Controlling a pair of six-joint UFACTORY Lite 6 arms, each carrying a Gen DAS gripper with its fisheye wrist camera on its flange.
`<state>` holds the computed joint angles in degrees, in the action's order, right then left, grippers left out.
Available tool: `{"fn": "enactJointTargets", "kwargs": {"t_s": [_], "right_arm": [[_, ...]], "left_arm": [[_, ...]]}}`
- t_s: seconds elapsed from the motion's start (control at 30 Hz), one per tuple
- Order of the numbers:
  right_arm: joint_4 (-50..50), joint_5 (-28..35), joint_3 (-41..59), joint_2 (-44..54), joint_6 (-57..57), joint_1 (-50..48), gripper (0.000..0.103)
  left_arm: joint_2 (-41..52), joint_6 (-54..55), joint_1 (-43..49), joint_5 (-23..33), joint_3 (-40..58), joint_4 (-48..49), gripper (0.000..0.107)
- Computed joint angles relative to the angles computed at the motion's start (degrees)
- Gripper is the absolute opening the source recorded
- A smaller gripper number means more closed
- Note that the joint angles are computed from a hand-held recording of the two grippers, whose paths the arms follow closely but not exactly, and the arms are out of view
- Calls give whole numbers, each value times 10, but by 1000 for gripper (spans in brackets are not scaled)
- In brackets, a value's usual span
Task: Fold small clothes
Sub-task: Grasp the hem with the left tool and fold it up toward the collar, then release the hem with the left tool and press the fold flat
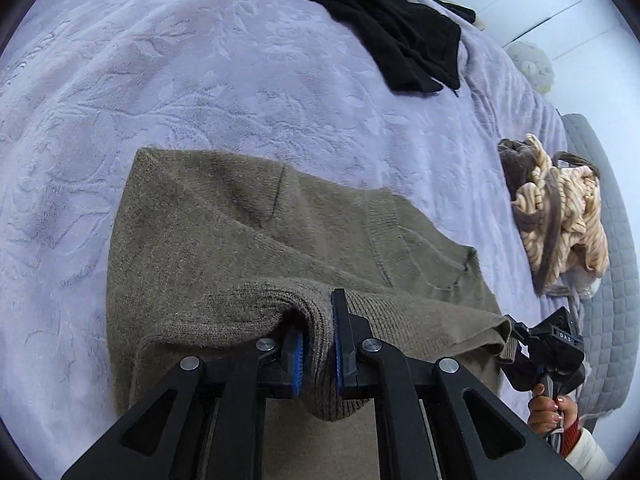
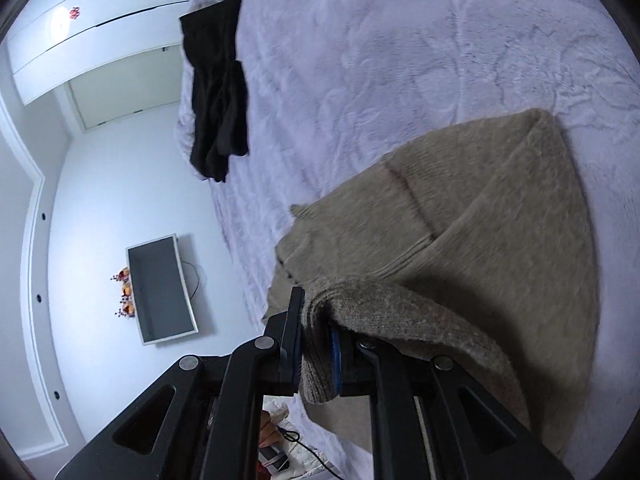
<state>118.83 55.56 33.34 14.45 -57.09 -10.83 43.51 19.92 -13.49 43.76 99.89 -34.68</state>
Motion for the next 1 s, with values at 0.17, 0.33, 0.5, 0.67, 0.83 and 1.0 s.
{"fn": "enactJointTargets", "kwargs": {"t_s": [0.17,0.33,0.5,0.67,0.83,1.0], "right_arm": [[-32,-12,34,53,10,-12,14],[-188,-112,67,-50,106,-6,70],[-312,-157,59,-162,181,8,56],[-324,-185,99,-110,180,73,50],[-357,-249,184,-3,203,101,50],[-300,-254,163,5,166,50,50]], "left_arm": [[9,-96,-14,-11,11,83,34],[-111,-119,-34,-74,-82,165,85],[-162,-103,-41,-63,-112,193,85],[-105,-85,-74,-45,-86,187,85],[1,-192,-88,-65,19,281,85],[50,-161,-50,-22,101,236,85]]}}
